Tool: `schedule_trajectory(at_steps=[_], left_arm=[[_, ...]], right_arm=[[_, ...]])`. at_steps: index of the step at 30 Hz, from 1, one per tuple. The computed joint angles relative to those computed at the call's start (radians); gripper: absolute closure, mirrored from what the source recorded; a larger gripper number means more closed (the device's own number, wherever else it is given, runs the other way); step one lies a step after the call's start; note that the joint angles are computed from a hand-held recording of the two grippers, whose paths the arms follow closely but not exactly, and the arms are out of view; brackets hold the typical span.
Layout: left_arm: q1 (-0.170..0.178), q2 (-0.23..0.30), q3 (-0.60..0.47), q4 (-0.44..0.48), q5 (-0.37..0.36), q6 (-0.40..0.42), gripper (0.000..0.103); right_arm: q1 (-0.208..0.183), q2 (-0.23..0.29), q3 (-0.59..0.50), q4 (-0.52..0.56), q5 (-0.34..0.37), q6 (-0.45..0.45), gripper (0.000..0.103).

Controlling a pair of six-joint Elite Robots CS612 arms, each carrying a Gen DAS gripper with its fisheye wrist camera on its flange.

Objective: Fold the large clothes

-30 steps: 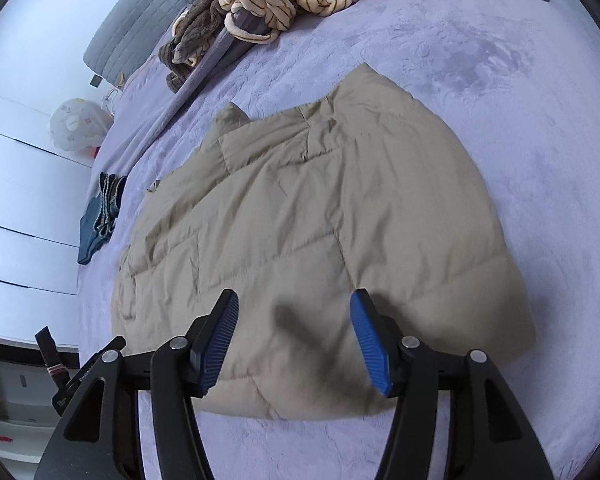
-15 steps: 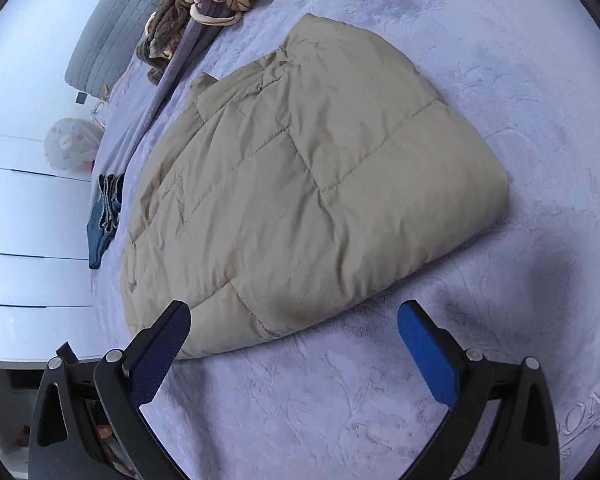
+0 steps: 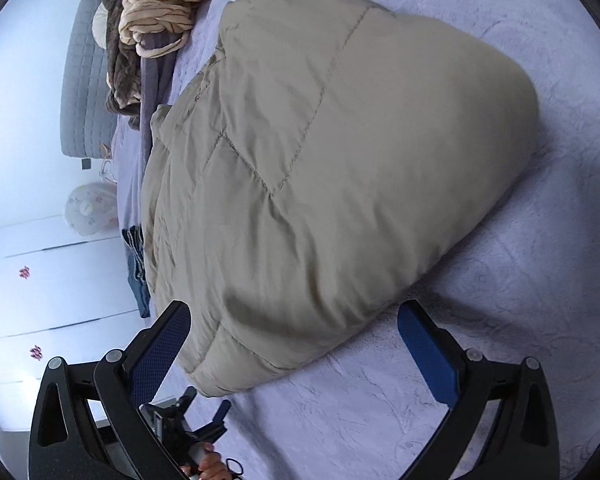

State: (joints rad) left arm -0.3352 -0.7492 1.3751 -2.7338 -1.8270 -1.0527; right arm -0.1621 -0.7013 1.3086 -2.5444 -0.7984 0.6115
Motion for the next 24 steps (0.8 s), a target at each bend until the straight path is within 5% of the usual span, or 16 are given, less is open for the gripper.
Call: schedule_trajectory(at_steps=[11,13,15,16,18,24], left_arm=[[0.013,0.100,-0.109,-0.065,0.060,-0.146,0.001],[0.006,0.095,-0.108,-0.061,0.102,-0.142,0.022],[0.008,0.087,-0.089,-0.110,0.101,-0.126,0.064],[0.010,0.082,-0.079,-0.138,0.095,-0.117,0.071],[0.005,0.069,-0.081,-0.115,0.118,-0.050,0.078],[-0.022,0.013,-0.061,-0.055,0.216,0.127,0.084]], right_arm=[[0.016,0.107,-0.111,-0.055,0.111,0.092,0.000],[0.017,0.111,-0.110,-0.082,0.101,0.145,0.005],[0.016,0.108,-0.103,-0.098,0.092,0.178,0.045],[0.014,0.108,-0.101,-0.102,0.102,0.185,0.050],[0.013,0.102,-0.094,-0.115,0.102,0.181,0.068],[0.015,0.070,-0.065,-0.135,0.089,0.136,0.079]])
